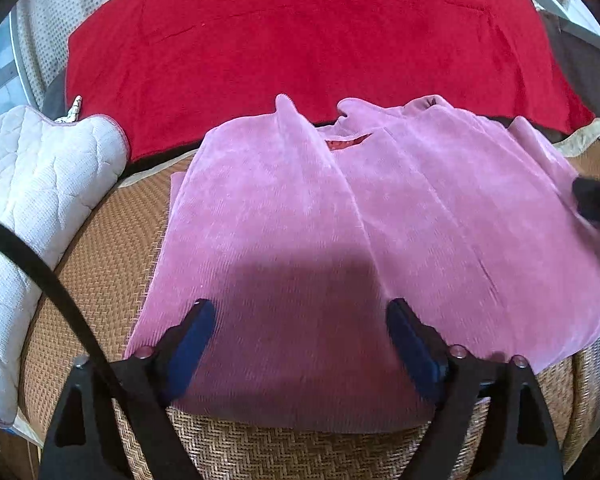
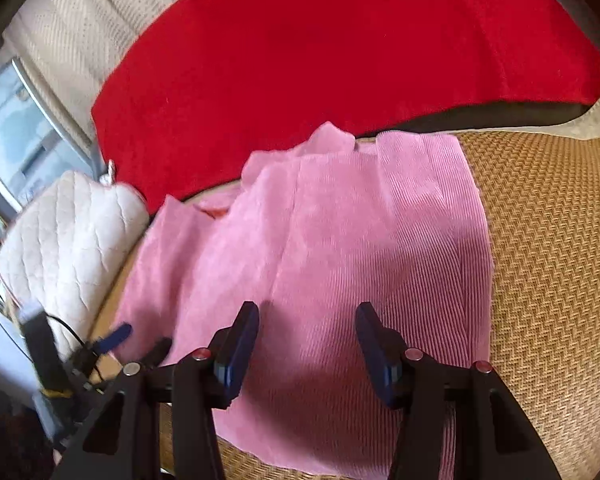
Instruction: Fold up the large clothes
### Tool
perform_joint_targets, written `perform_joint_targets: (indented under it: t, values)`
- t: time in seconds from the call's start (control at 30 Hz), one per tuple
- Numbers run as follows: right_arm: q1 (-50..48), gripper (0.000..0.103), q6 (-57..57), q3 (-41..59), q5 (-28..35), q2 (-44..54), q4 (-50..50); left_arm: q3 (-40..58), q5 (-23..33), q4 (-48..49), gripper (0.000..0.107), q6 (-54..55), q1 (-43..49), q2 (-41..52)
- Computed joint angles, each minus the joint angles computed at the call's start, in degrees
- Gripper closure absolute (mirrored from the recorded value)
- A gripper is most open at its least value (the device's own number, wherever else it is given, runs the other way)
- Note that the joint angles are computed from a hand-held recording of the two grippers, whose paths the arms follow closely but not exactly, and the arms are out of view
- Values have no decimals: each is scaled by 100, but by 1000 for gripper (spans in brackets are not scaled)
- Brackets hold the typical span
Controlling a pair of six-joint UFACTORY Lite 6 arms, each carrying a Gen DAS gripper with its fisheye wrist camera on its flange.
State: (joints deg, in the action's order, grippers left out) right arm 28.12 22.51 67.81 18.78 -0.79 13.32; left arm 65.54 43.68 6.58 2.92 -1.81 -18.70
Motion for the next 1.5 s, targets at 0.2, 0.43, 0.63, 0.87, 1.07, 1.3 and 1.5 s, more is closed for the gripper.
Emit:
perform_joint_targets:
  t: [0.2, 0.43, 0.63, 0.87, 1.07, 1.3, 1.5]
  values:
    - [17, 48, -121, 497, 289, 613, 45, -60, -103, -187, 12, 136, 112, 52]
    - [-64, 45, -524, 388, 120, 660, 514, -124, -87, -101, 12, -10, 67, -9]
    - [-24, 45, -556, 282, -11, 607, 416, -23, 161, -397, 9, 100, 223, 40]
    - [-137, 45, -1206, 182, 12, 513, 1034, 751, 791, -1745, 10, 1504, 1484, 297]
    - [84, 45, -219, 91, -299, 131, 25, 958, 629, -1010, 10, 1060, 1780, 851]
    - [197, 45, -274, 496, 54, 683, 69, 981, 720, -935, 9, 1112, 1683, 864]
    - [104, 45, -1341, 132, -258, 196, 1227, 1300, 860, -1371, 10, 1281, 2223, 1025]
